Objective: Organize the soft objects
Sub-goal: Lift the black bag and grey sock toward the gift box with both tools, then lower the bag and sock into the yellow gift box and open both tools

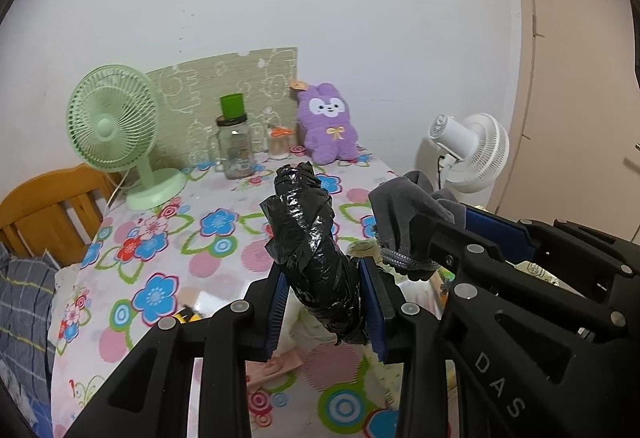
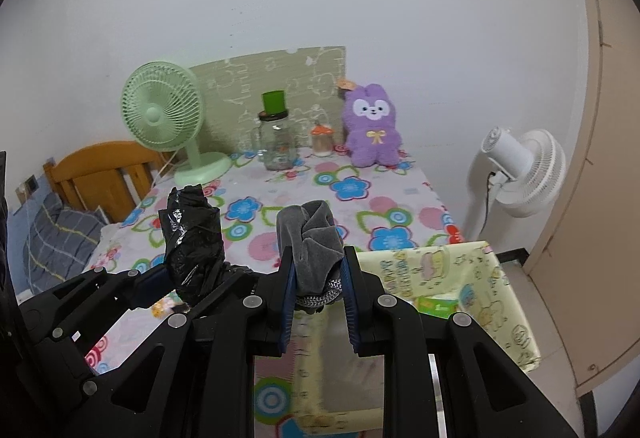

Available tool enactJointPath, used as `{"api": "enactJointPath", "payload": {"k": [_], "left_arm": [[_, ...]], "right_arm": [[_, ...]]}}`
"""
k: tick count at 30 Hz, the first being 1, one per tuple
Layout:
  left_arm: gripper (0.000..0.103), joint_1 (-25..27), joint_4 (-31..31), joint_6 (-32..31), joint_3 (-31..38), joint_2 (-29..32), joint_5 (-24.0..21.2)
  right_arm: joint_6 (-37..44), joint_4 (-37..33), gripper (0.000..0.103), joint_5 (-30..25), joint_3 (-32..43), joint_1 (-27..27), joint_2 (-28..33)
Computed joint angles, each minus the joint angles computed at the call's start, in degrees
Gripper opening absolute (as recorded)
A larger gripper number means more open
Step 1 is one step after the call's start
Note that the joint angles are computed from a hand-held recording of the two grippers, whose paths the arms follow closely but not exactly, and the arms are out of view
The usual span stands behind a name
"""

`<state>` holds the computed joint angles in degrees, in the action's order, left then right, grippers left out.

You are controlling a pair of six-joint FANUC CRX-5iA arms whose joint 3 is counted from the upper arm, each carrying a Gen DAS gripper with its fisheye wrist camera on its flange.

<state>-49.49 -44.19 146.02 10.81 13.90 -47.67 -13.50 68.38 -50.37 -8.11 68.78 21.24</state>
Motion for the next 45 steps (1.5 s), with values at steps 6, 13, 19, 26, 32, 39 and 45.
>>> {"api": "enactJointPath", "payload": {"k": [6, 13, 19, 26, 32, 39, 45], "left_arm": [[0.035, -0.32, 1.40, -2.47, 2.83, 2.57, 0.73], [0.035, -0.61, 3.08, -5.56, 5.95, 5.47, 1.01], [0.035, -0.46, 5.08, -8.41, 8.12, 7.73, 1.81], [0.037, 0.25, 8.57, -12.08, 10.61, 10.86, 2.24], [0.044, 0.92, 11.13, -15.02, 12.72, 13.24, 0.44], [0.070, 1.32, 12.34, -16.39, 13.14, 13.90, -0.32], [0.073, 1.76, 13.09, -16.99, 13.09, 14.05, -0.61]], "right_arm": [[-1.18, 0.31, 0.024, -1.20, -2.44, -0.79, -1.71], [-2.47, 0.23, 0.024, -1.93, -5.04, -1.75, -3.32], [-2.94, -0.46, 0.024, -2.68, -6.65, -2.43, -4.34], [-3.05, -2.48, 0.024, -3.48, -7.89, -3.33, -4.75], [-3.20, -4.07, 0.024, -1.89, -8.49, -4.51, -4.61], [-1.83, -5.71, 0.024, 0.04, -7.74, -5.56, -3.60], [-0.97, -7.24, 0.026, 1.21, -6.99, -5.86, -2.88]]}}
